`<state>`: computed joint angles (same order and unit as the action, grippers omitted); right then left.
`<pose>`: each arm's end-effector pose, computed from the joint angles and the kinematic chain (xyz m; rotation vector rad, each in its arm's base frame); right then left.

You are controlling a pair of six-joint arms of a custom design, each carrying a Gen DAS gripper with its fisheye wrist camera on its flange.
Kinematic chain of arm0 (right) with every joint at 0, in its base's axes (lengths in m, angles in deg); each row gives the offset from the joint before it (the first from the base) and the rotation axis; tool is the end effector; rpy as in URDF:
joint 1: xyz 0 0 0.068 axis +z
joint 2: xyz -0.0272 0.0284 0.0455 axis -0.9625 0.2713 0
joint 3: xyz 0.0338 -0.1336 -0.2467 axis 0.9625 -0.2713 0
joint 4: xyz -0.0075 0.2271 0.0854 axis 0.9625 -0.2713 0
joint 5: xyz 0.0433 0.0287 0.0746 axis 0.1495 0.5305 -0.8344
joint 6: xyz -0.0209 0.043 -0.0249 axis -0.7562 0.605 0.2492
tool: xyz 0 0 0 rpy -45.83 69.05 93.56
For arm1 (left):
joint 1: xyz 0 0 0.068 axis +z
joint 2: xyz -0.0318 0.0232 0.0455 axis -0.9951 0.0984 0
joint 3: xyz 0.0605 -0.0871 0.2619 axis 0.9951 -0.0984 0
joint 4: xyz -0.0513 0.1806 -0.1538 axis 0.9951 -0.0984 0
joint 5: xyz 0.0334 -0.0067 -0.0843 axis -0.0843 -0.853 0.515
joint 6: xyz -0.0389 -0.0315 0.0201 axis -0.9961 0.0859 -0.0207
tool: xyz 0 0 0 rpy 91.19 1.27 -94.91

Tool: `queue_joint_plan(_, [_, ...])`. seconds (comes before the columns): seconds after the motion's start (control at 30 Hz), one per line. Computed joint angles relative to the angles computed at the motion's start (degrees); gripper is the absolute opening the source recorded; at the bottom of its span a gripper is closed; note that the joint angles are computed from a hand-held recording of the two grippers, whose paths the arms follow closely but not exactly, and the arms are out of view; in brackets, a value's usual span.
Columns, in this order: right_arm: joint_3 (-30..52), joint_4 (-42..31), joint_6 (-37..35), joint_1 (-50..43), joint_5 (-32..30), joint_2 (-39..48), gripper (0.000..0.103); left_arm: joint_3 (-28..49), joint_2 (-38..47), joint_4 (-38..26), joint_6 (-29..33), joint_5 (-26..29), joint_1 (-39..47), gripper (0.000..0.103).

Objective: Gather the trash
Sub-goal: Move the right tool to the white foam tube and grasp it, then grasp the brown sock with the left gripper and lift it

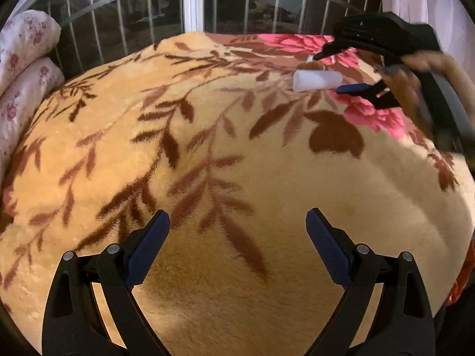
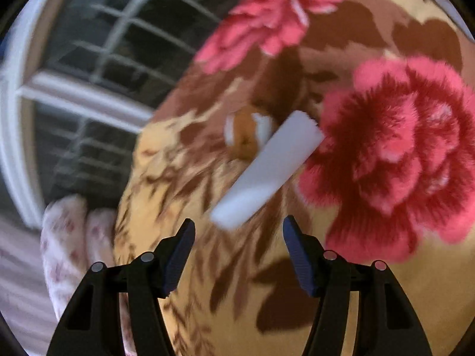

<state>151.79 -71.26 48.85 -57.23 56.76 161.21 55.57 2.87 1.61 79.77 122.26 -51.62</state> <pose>0.3387 0.1079 0.3541 0.9617 2.3518 0.7538 0.1971 0.1033 0.3297 0.4665 2.4112 -0.2412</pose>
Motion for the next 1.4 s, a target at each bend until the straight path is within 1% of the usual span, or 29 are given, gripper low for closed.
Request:
queue_joint_plan(0.03, [2.53, -1.16, 1.43, -0.24, 0.60, 2.44, 0.061, 0.16, 0.83, -0.71, 0.47, 0.58, 0.25, 0.091])
queue_joint_plan(0.17, [12.02, -7.04, 2.48, -0.78, 2.55, 10.39, 0.061, -0.14, 1.84, -1.67, 1.46, 2.05, 0.82, 0.091])
queue_joint_plan(0.23, [12.32, -6.44, 4.81, -1.35, 2.94, 12.35, 0.059, -1.15, 1.17, -0.82, 1.48, 2.39, 0.94, 0.091])
queue_joint_plan(0.3, [12.15, -6.95, 5.27, -1.15, 4.41, 12.61, 0.044, -2.70, 0.02, 0.39, 1.95, 2.74, 1.07, 0.091])
queue_joint_plan(0.37, [9.79, -5.62, 3.98, -0.46, 6.04, 10.86, 0.034, -3.79, -0.86, 1.55, 1.94, 2.21, 0.64, 0.091])
queue_joint_plan(0.4, [7.22, -4.01, 3.31, -0.09, 6.74, 8.91, 0.032, -4.31, -1.43, 1.90, 2.30, 2.03, 0.52, 0.091])
queue_joint_plan(0.43, [2.83, -1.02, 2.66, 0.39, 6.85, 5.55, 0.028, -4.59, -1.73, 2.23, 2.45, 2.06, 0.50, 0.091])
queue_joint_plan(0.47, [-1.33, 1.72, 1.74, 0.87, 6.65, 2.14, 0.026, -4.71, -1.81, 2.41, 2.54, 2.00, 0.43, 0.091])
queue_joint_plan(0.5, [-7.16, 5.70, 0.30, 1.86, 6.72, -2.83, 0.025, -4.85, -1.92, 2.46, 2.68, 1.86, 0.37, 0.091])
queue_joint_plan(0.57, [-14.02, 8.85, -2.56, 3.74, 7.15, -9.83, 0.025, -4.90, -2.03, 2.51, 2.38, 1.32, 0.08, 0.091])
queue_joint_plan(0.6, [-16.93, 8.99, -4.84, 5.60, 9.18, -13.84, 0.025, -4.79, -1.93, 2.40, 2.28, 1.08, 0.03, 0.091])
queue_joint_plan(0.63, [-20.07, 8.60, -7.95, 8.62, 13.23, -18.64, 0.025, -4.47, -1.77, 2.19, 1.92, 0.55, -0.21, 0.091])
queue_joint_plan(0.67, [-21.37, 7.70, -10.16, 10.90, 16.38, -21.33, 0.025, -4.01, -1.58, 1.83, 1.64, 0.19, -0.41, 0.091])
queue_joint_plan(0.7, [-22.42, 6.23, -12.98, 14.26, 21.29, -23.96, 0.025, -2.81, -1.14, 0.78, 1.31, -0.04, -0.85, 0.091])
queue_joint_plan(0.73, [-23.65, 3.96, -16.00, 19.43, 29.21, -27.03, 0.025, -1.73, -0.64, -0.09, 1.10, -0.07, -1.32, 0.091])
queue_joint_plan(0.77, [-24.98, 2.72, -18.15, 23.73, 35.23, -29.26, 0.025, -0.09, -0.02, -1.21, 0.27, -0.07, -2.44, 0.091])
queue_joint_plan(0.8, [-26.65, 1.36, -19.99, 29.05, 42.30, -31.43, 0.025, 1.45, 0.46, -1.50, -1.38, -0.34, -4.19, 0.091])
queue_joint_plan(0.83, [-27.72, 0.17, -20.34, 32.55, 47.00, -32.73, 0.025, 2.37, 0.53, -0.96, -3.12, -1.02, -5.99, 0.091])
queue_joint_plan(0.9, [-30.35, 1.69, -20.52, 35.46, 50.66, -34.97, 0.025, 4.10, 0.49, 2.63, -9.10, -4.12, -12.51, 0.091])
queue_joint_plan(0.93, [-31.95, 3.36, -20.35, 36.55, 52.67, -36.92, 0.025, 4.89, 0.90, 3.80, -11.13, -5.02, -14.96, 0.091])
queue_joint_plan(1.0, [-33.88, 6.01, -20.91, 37.69, 55.73, -39.33, 0.025, 7.04, 2.65, 6.49, -15.88, -6.84, -20.74, 0.091])
queue_joint_plan(1.03, [-34.62, 7.23, -21.49, 38.21, 57.18, -40.34, 0.025, 8.81, 4.51, 8.39, -19.32, -8.79, -25.07, 0.091])
queue_joint_plan(1.07, [-34.91, 7.09, -20.95, 39.50, 58.99, -40.90, 0.025, 9.85, 5.84, 9.41, -20.76, -9.88, -27.19, 0.091])
queue_joint_plan(1.13, [-36.16, 8.55, -21.07, 40.25, 60.55, -41.53, 0.025, 13.73, 10.40, 11.90, -25.23, -13.29, -33.69, 0.091])
queue_joint_plan(1.23, [-38.03, 10.61, -21.60, 40.71, 61.53, -42.86, 0.025, 18.50, 16.54, 14.97, -30.07, -18.39, -40.07, 0.091])
queue_joint_plan(1.3, [-39.89, 12.50, -21.65, 39.05, 59.92, -44.76, 0.026, 22.12, 20.88, 15.64, -32.38, -20.01, -42.77, 0.091])
queue_joint_plan(1.4, [-42.44, 14.35, -20.12, 34.46, 55.23, -47.67, 0.026, 26.94, 26.94, 16.60, -35.49, -22.92, -46.06, 0.091])
